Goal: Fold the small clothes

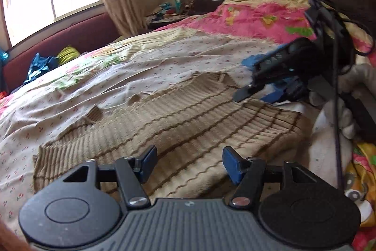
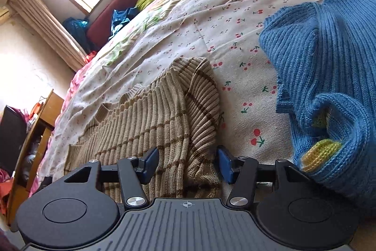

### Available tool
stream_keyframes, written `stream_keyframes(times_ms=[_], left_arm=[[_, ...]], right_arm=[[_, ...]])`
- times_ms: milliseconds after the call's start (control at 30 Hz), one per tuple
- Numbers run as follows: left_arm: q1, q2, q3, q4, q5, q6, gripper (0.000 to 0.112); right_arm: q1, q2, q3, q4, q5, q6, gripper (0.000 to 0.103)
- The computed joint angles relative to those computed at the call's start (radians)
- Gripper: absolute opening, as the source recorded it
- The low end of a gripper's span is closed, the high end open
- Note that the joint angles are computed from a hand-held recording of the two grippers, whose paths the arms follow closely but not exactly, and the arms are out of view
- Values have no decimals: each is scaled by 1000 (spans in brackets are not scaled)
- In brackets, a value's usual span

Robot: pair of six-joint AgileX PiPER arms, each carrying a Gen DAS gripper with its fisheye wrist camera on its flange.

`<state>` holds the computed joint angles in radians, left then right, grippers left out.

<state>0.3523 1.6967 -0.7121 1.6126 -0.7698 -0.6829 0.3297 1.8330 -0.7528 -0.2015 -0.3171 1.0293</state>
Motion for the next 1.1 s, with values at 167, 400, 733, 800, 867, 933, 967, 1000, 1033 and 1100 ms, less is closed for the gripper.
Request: stream_keyframes(times_ms=[167,400,733,800,867,933,967,1000,1033,1100], left_arm=[[-25,-44,41,105,-14,89,74],[-108,-70,204,-252,90,521,75],[-261,-22,292,-724,32,868,76],[-279,-10,294,-781,19,894,76],[-323,9,297,-874,5,952,76],[-366,29,284,-935,11,968,76],[-376,32,274,-941,17,951,75],[-370,24,263,-907,32,903,66],[-358,8,243,-834,60,815,48],[-320,-19,218,-711,85,677,35]], right_arm=[[-28,-30,29,-119,-25,138,53],[-38,-28,63,-102,-72,159,55],[-120,32,92,-197,-246,271,55],[-130,66,64,-259,-268,316,57],[-129,101,25,-295,-280,345,57],[-130,130,-15,-336,-282,384,58],[-126,139,-30,-344,-285,395,59],[-120,138,-36,-336,-277,391,58],[-114,133,-37,-322,-263,384,47],[-114,113,-20,-314,-249,409,21]])
